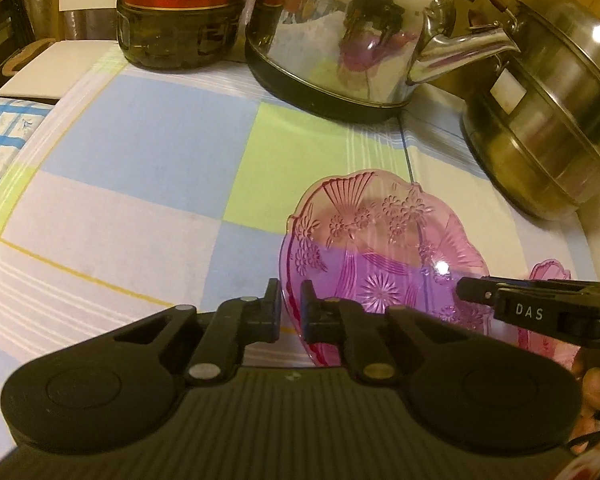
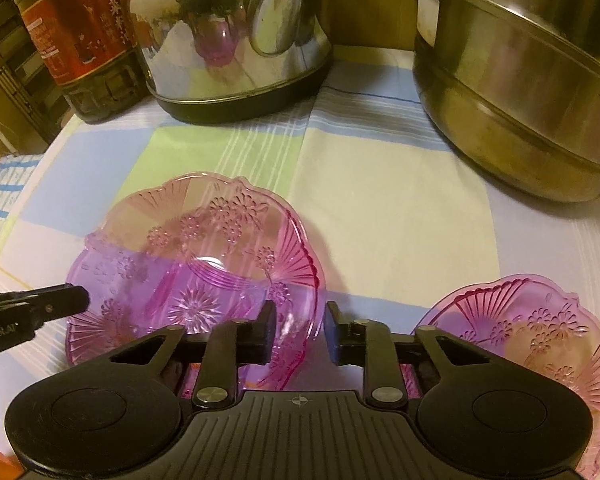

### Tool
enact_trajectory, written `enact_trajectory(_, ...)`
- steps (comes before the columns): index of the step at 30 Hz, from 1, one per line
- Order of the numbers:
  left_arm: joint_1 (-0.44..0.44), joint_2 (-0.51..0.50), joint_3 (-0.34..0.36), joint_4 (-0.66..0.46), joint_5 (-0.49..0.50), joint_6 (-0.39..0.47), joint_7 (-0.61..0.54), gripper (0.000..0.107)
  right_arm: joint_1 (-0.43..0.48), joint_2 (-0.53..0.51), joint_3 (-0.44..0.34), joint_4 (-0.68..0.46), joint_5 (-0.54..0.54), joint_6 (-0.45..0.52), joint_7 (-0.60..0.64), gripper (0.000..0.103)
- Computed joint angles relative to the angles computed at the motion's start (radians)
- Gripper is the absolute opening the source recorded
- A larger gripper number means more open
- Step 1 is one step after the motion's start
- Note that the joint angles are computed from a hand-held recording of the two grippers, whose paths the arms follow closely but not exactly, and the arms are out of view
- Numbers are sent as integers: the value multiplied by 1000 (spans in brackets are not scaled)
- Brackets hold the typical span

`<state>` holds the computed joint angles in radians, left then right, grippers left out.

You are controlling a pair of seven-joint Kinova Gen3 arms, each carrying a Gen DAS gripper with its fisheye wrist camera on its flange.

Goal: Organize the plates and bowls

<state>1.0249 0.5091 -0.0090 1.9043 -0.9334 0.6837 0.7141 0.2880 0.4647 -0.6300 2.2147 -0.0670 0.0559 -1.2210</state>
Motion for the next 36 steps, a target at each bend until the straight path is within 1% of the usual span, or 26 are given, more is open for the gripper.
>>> enact_trajectory(2, -1, 4, 7, -7, 7, 13, -17, 8, -11, -4, 13, 1, -1, -5, -6, 15)
enact_trajectory(4, -2, 5, 11, -12, 14, 21, -27, 8, -3, -5, 8, 1, 2, -4, -9, 14)
enact_trajectory(6, 0, 4, 10, -13, 16, 25, -29, 8, 20, -3, -13, 3, 3, -5, -6, 14)
enact_trajectory(8, 3, 3, 9, -13, 14, 30, -28, 8, 24, -8, -18, 11, 5, -15, -8, 14)
enact_trajectory(14, 21, -8, 14, -16, -7, 73, -8, 8, 64, -30, -61, 34, 29, -43, -29, 14)
enact_trajectory(17, 23, -14, 24, -20, -23, 93, 3, 8, 86, -54, -85, 56, 54, -67, -52, 14)
enact_trajectory(22, 25, -21, 45, -34, -48, 128, 9, 8, 153, -75, -141, 75, 106, -73, -102, 14)
enact_trajectory(24, 25, -25, 53, -42, -59, 138, 9, 8, 190, -81, -169, 78, 124, -68, -114, 14)
enact_trajectory(30, 27, -26, 73, -79, -92, 165, -12, 8, 373, -92, -306, 90, 151, -52, -110, 14)
enact_trajectory(36, 31, 5, 76, -153, -105, 163, -55, 8, 583, -95, -439, 94, 139, -21, -48, 14)
